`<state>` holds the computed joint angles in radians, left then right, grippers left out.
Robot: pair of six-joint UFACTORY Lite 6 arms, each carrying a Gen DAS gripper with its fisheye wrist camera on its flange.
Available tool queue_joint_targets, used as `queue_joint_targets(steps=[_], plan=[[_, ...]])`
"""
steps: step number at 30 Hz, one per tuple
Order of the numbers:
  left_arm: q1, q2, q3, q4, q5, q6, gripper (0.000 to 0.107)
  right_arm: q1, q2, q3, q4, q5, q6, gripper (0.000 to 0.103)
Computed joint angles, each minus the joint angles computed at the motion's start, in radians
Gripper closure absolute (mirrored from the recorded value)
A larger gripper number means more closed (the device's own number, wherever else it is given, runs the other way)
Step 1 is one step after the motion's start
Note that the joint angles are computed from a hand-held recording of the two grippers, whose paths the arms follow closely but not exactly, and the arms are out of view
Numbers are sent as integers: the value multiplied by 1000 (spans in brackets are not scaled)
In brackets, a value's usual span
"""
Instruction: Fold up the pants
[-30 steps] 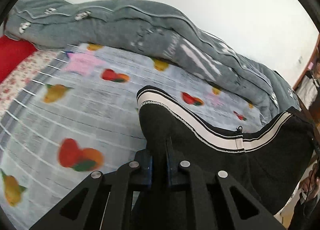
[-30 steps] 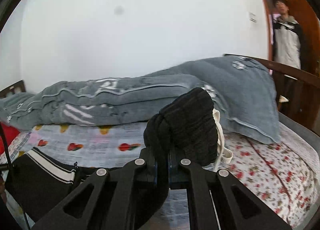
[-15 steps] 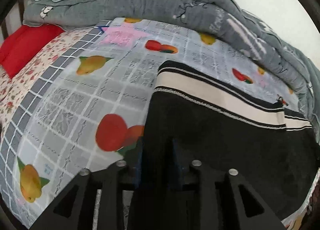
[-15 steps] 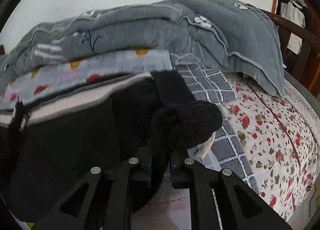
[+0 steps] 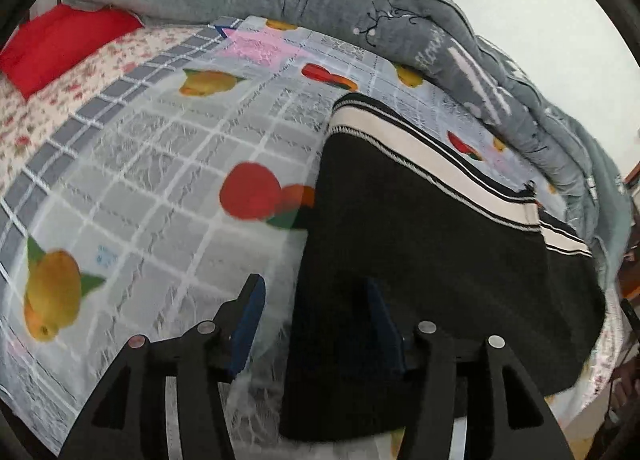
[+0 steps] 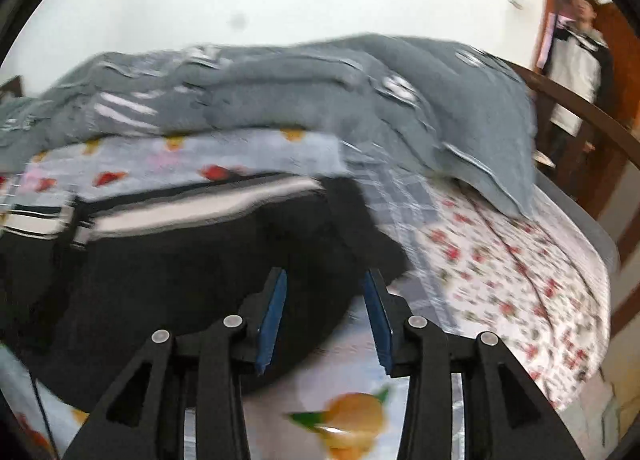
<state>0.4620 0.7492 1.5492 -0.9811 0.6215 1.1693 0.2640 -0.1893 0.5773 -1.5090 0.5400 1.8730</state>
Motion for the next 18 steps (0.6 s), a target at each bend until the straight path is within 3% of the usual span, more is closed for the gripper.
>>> queue_joint_targets(steps=[6, 9, 12, 15, 18], plan=[[64, -13, -57, -67, 104, 88, 56, 215, 281, 246, -82, -96, 162, 60], [89, -9, -68, -63, 164, 101, 56, 324, 474, 424, -42, -121, 139, 60], [104, -40, -141, -117, 159, 197, 56, 401, 605, 531, -70, -141, 156, 60], [109, -56, -178, -161, 151, 231, 56, 459, 783, 672, 50, -94, 54, 62], [104, -55, -179, -168, 152, 226, 57, 461, 803, 648, -43, -88, 203, 64]])
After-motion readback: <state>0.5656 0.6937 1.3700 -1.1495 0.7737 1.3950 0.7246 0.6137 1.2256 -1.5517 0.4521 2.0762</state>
